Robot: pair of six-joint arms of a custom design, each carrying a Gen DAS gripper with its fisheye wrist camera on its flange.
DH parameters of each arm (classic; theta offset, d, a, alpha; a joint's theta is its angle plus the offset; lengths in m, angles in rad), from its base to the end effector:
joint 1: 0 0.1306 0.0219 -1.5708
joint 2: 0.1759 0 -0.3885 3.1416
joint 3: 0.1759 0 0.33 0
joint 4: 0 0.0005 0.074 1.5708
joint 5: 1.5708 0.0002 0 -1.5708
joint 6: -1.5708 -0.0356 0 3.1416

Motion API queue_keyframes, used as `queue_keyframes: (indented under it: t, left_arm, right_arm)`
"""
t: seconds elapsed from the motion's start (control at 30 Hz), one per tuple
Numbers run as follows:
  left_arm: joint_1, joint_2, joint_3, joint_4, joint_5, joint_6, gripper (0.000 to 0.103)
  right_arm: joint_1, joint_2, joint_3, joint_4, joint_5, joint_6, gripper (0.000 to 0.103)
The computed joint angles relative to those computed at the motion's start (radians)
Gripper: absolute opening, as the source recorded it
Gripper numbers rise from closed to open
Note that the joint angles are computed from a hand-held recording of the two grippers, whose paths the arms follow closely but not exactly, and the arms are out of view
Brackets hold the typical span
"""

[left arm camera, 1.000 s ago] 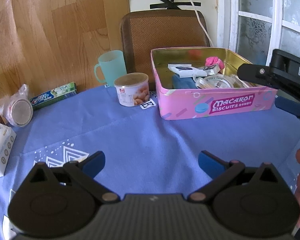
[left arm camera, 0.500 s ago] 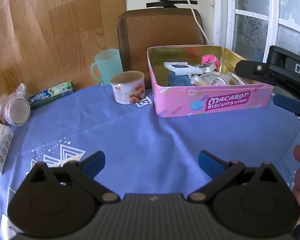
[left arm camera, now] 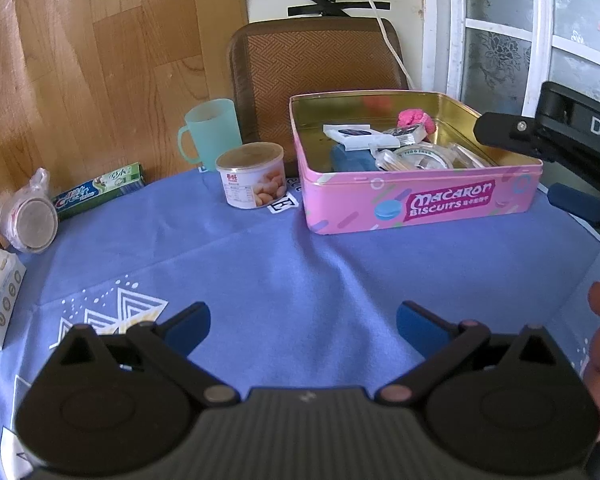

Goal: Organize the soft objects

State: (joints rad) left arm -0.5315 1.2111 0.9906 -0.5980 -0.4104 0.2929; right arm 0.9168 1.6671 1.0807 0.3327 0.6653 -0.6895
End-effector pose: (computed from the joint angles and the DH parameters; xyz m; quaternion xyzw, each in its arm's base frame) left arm 0.3049 -0.1634 0.3624 0.0341 0.9130 0.0296 0.4054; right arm 0.3220 0.3831 0.2964 0.1138 0.7654 0.2368 0.5875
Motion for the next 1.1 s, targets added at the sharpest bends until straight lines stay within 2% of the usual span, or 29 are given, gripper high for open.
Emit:
queue_keyframes:
  t: [0.67, 1.1]
  left_arm:
    - [-0.005, -0.003, -0.005, 0.004, 0.001, -0.004, 0.103]
    - [0.001, -0.003, -0.008, 0.007, 0.011, -0.005, 0.103]
  right_arm:
    - [0.004, -0.001, -0.005, 0.009, 0.023, 0.009, 0.103]
    - [0.002, 0.003, -0.001, -0.003, 0.001, 0.002, 0.103]
